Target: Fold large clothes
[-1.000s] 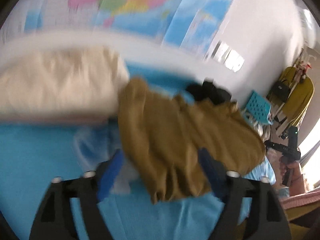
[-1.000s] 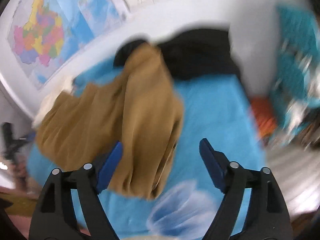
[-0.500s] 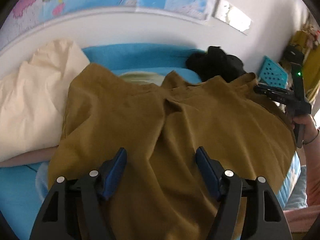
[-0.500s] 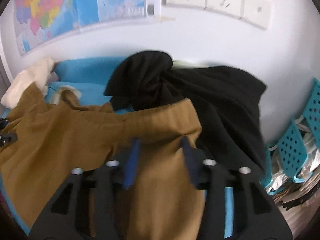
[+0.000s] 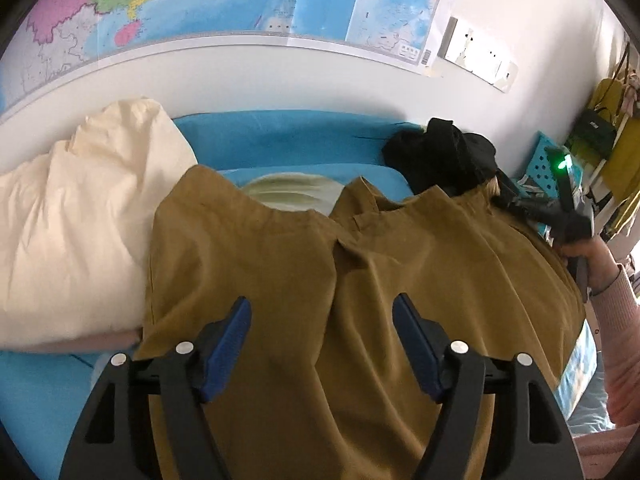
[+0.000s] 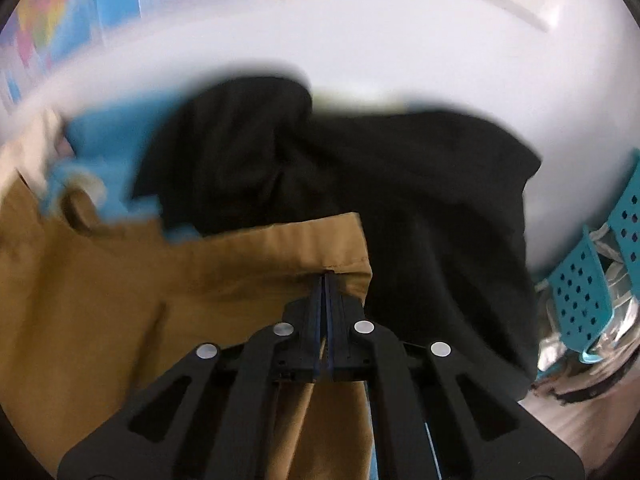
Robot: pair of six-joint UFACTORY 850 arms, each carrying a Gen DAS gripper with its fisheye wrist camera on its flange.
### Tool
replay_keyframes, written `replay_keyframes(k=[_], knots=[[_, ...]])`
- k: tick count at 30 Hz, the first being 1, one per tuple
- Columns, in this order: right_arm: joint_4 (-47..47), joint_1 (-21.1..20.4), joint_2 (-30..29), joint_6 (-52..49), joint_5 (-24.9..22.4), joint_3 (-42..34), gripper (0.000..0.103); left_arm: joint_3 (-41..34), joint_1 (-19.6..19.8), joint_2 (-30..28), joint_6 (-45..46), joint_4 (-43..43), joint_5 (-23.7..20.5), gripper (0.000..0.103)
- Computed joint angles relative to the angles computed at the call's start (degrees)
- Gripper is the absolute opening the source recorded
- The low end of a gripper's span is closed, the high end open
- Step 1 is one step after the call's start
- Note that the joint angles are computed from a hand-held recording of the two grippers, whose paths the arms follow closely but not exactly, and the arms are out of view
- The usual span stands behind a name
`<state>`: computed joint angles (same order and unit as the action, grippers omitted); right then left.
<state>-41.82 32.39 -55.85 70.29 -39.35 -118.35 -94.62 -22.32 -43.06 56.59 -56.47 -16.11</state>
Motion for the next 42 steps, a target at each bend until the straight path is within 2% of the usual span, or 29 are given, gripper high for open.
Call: replay_keyframes(k=[2, 3, 5, 8, 9, 11, 16, 18, 20, 22, 24, 27, 31, 35, 36, 39, 41, 42], knots=[[-2.97, 0.28, 2.55, 4.04, 2.79, 3.75, 0.007, -0.53, -0.05, -0.27, -2.83, 2.27, 0.20, 0.070], [-4.92, 0.45, 4.58, 6.89, 4.94, 6.74, 0.021, -0.66, -0.06, -0.35, -3.48, 2.91, 0.16, 0.070], [-9.00, 1.44, 7.48, 11.35, 5.63, 10.71, 0.036, -0.24, -0.22, -0.09, -4.01, 3.51, 0.99, 0.070], [-14.47, 2.92, 10.95, 15.99, 7.28, 15.27, 0.041, -0.01, -0.29, 0.06, -3.88, 3.33, 1.04, 0.071], [-17.52, 3.76, 12.43, 18.89, 8.18, 17.21, 0.047, 0.14, -0.36, 0.14, -4.22, 3.62, 1.27, 0.071], [-21.47, 4.96, 14.08, 22.25, 10.19, 19.37, 0.051, -0.19, -0.63, -0.12, -6.17, 5.64, 1.55, 0.071], [-19.27, 6.65, 12.72, 16.18, 15.01, 17.76, 0.051, -0.14, -1.21, -0.23, -9.77, 10.11, 2.63, 0.072], [-13.86, 6.76, 10.28, 10.16, 15.11, 14.80, 0.051, -0.47, -1.26, -0.54, -10.58, 11.17, 2.22, 0.072], [-8.80, 6.67, 7.81, 4.91, 13.22, 11.66, 0.049, -0.72, -1.23, -0.82, -11.29, 11.75, 2.05, 0.072], [-7.37, 6.54, 5.32, 2.84, 11.06, 8.63, 0.034, -1.16, -1.04, -1.19, -11.50, 11.61, 1.36, 0.072], [-5.04, 6.28, 3.11, -0.04, 9.52, 5.36, 0.007, -1.55, -1.02, -1.52, -12.94, 12.71, 1.29, 0.072], [-4.14, 6.13, 0.57, -2.18, 7.24, 1.42, 0.002, -2.58, -0.93, -2.29, -16.02, 15.26, 0.71, 0.072], [-2.20, 5.80, -3.11, -4.76, 3.84, -3.93, 0.003, -3.94, -0.57, -3.69, -17.14, 15.45, 0.35, 0.073], [0.88, 5.56, -3.26, -6.72, 3.14, -4.69, 0.011, -4.06, 0.16, -4.43, -11.85, 8.46, -0.32, 0.073], [-0.44, 5.76, -2.11, -5.02, 3.59, -3.12, 0.018, -3.45, 0.01, -4.02, -11.80, 8.71, 0.53, 0.074], [-8.95, 6.45, 3.54, 5.78, 7.82, 5.30, 0.029, -1.57, -0.21, -2.66, -12.61, 10.21, 2.21, 0.076], [-16.15, 6.98, 7.80, 15.54, 10.88, 11.56, 0.037, 0.80, -0.15, -0.99, -8.70, 6.97, 3.48, 0.076], [-18.50, 7.03, 9.43, 18.85, 12.50, 14.01, 0.038, 2.20, 0.04, 0.00, -3.77, 2.33, 3.61, 0.076]])
